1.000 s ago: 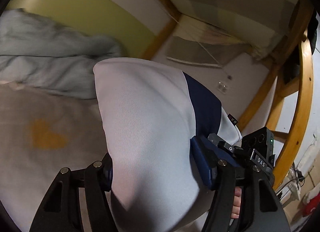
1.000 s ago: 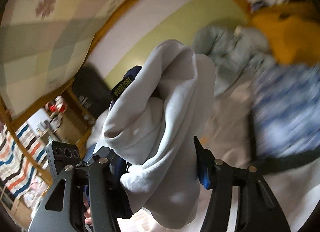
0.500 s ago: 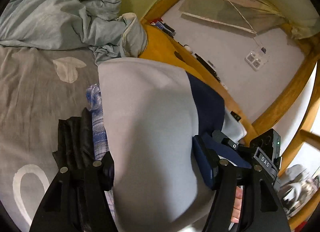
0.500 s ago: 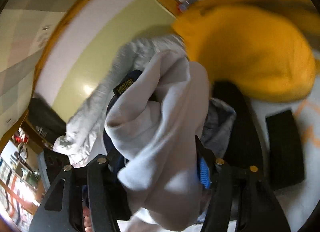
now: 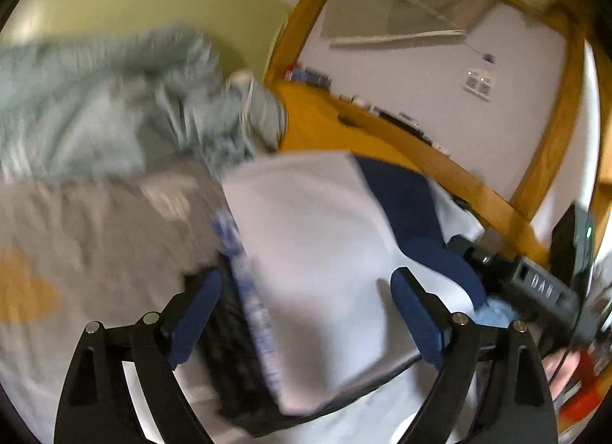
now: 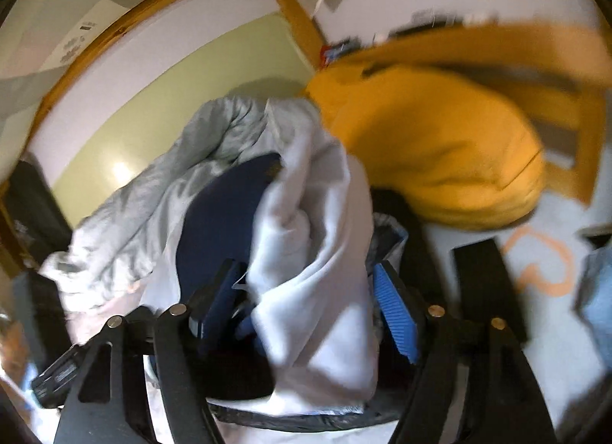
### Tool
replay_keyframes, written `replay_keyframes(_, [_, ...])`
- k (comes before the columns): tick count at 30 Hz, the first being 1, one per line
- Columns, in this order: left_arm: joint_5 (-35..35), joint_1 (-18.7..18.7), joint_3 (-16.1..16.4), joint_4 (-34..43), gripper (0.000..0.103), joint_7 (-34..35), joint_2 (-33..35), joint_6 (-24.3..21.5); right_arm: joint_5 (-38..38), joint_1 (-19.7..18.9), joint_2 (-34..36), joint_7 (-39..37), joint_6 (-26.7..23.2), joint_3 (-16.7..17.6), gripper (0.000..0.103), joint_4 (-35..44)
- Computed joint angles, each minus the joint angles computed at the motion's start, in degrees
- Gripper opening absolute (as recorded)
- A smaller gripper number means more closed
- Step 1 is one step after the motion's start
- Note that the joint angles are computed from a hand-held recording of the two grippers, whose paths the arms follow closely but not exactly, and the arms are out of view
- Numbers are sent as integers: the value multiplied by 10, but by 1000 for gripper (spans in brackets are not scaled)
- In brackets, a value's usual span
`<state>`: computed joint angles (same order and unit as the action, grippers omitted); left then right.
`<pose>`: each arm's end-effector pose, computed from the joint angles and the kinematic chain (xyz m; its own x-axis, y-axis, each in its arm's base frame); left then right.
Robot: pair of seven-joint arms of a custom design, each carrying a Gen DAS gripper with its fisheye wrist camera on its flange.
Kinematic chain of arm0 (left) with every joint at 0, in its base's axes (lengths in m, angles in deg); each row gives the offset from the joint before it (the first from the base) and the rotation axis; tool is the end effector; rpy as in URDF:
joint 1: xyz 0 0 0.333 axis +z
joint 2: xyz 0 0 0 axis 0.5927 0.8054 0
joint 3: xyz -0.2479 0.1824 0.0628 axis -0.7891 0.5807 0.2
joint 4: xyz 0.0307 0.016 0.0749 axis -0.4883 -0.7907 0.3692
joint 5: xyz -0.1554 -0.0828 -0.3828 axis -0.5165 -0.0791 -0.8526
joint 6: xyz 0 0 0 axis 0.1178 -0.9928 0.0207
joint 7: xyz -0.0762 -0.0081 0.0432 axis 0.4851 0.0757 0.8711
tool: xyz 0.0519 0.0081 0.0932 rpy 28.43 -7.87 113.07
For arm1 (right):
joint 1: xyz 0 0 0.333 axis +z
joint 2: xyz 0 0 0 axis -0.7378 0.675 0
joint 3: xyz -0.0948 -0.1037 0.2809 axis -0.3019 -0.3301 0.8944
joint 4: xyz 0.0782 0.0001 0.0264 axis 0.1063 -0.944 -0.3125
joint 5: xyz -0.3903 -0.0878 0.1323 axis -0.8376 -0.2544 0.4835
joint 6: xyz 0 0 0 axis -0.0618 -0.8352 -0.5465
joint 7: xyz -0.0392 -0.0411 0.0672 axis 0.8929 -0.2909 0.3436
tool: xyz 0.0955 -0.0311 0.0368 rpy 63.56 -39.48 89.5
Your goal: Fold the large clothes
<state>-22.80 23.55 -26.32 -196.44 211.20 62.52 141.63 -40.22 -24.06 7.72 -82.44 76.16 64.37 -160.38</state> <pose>0.5275 -0.1585 0.6312 -0.6023 -0.6916 0.3987 -0.5732 0.0270 -0.8190 0.3817 0.3782 0.6080 -0.2459 -0.8989 -0.3626 -0.3846 0.4339 -0.8148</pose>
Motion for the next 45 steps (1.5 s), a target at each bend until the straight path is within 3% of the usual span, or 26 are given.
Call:
replay_keyframes(2, [-25, -1, 15, -24, 98, 38, -40, 3, 0, 7, -6, -12, -28, 13, 71, 13])
replay_keyframes(6, [-54, -3, 38, -61, 98, 94, -111, 19, -22, 22, 1, -49, -136, 54, 71, 73])
replay_keyframes(12, [-51, -12, 79, -102, 103, 129, -219, 40, -108, 62, 38, -52, -244, 113, 88, 164])
replay_keyframes(15, [-33, -19, 93, -119, 103, 148, -265, 53, -166, 87, 77, -57, -320, 144, 103, 214])
replay_keyframes(18, [-6, -13, 97, -146, 103, 145, -310, 90, -231, 118, 127, -52, -413, 177, 103, 263])
replay_keyframes(20, [-4, -25, 114, -164, 103, 155, -334, 108, -252, 139, 145, -41, -437, 179, 103, 277])
replay_keyframes(28, [40, -50, 157, -228, 103, 162, -372, 162, -268, 204, 187, -19, -446, 140, 103, 273])
replay_keyframes(33, [25, -88, 181, -277, 103, 184, -369, 211, -254, 232, 212, 7, -420, 100, 103, 238])
replay_keyframes(36, [8, -116, 189, -307, 103, 213, -364, 263, -234, 243, 223, 19, -399, 72, 103, 217])
replay_keyframes(42, [-9, -229, 263, -334, 103, 280, -361, 363, -235, 274, 259, 46, -382, 22, 103, 197])
replay_keyframes(45, [1, -301, 320, -334, 103, 304, -359, 420, -226, 284, 268, 50, -350, -4, 103, 189])
